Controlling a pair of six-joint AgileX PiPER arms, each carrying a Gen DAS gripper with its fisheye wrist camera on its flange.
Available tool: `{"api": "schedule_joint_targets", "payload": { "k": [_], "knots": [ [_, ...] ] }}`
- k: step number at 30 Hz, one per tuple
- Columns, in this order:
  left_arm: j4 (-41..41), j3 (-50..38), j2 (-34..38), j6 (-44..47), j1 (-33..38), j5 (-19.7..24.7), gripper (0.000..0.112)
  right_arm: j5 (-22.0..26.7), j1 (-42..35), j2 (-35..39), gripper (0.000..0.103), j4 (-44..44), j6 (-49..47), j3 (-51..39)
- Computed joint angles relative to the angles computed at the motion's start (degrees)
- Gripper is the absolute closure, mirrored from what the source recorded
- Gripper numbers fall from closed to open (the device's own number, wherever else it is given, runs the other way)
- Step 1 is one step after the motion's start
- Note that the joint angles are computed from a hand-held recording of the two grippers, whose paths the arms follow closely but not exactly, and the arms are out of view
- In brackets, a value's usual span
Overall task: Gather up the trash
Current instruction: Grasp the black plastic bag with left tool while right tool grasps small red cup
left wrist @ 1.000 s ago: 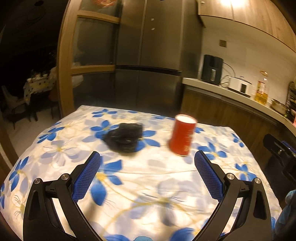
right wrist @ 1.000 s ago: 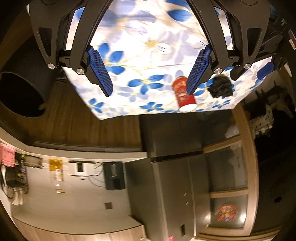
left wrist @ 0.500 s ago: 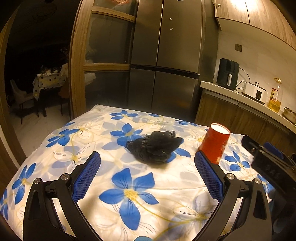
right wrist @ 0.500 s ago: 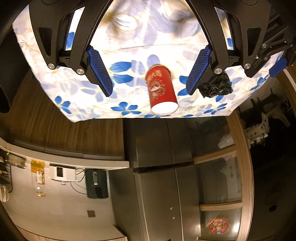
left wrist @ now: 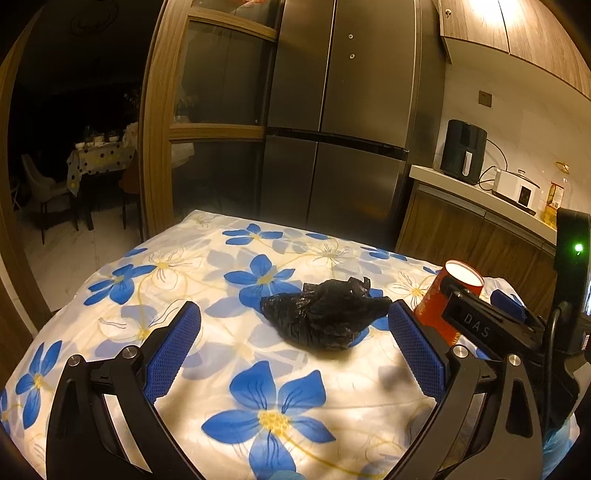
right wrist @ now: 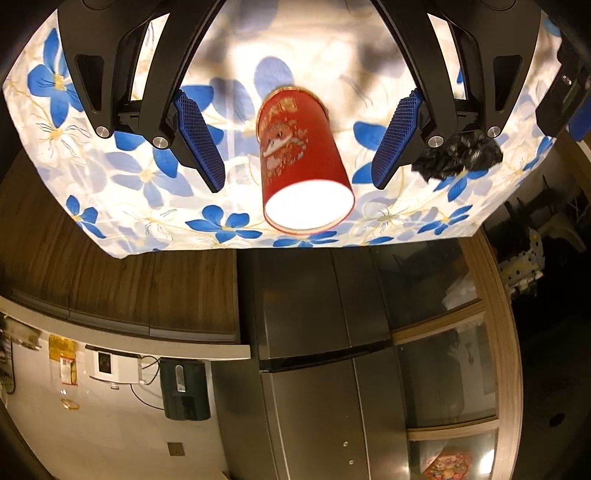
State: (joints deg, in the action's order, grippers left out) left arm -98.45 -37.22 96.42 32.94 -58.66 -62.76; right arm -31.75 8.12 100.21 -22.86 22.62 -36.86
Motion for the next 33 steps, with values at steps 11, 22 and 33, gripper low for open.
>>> {"api": "schedule_joint_targets", "payload": {
  "k": [11, 22, 33],
  "knots": [
    [2.2, -1.8, 1.6, 1.3, 4.7, 5.3, 0.015, 0.9, -1.7, 2.5, 0.055, -7.6, 6.6, -2.5],
    [1.9, -10.3, 7.3, 9.5, 10.6, 9.3, 0.015, -7.6, -12.5, -5.2, 0.055, -15.1, 10.3, 8.2],
    [1.0, -11.6, 8.8, 11.9, 13.2, 14.3, 0.065, -10.6, -17.4, -8.4, 0.055, -20.2, 12.9, 12.6]
  ]
}}
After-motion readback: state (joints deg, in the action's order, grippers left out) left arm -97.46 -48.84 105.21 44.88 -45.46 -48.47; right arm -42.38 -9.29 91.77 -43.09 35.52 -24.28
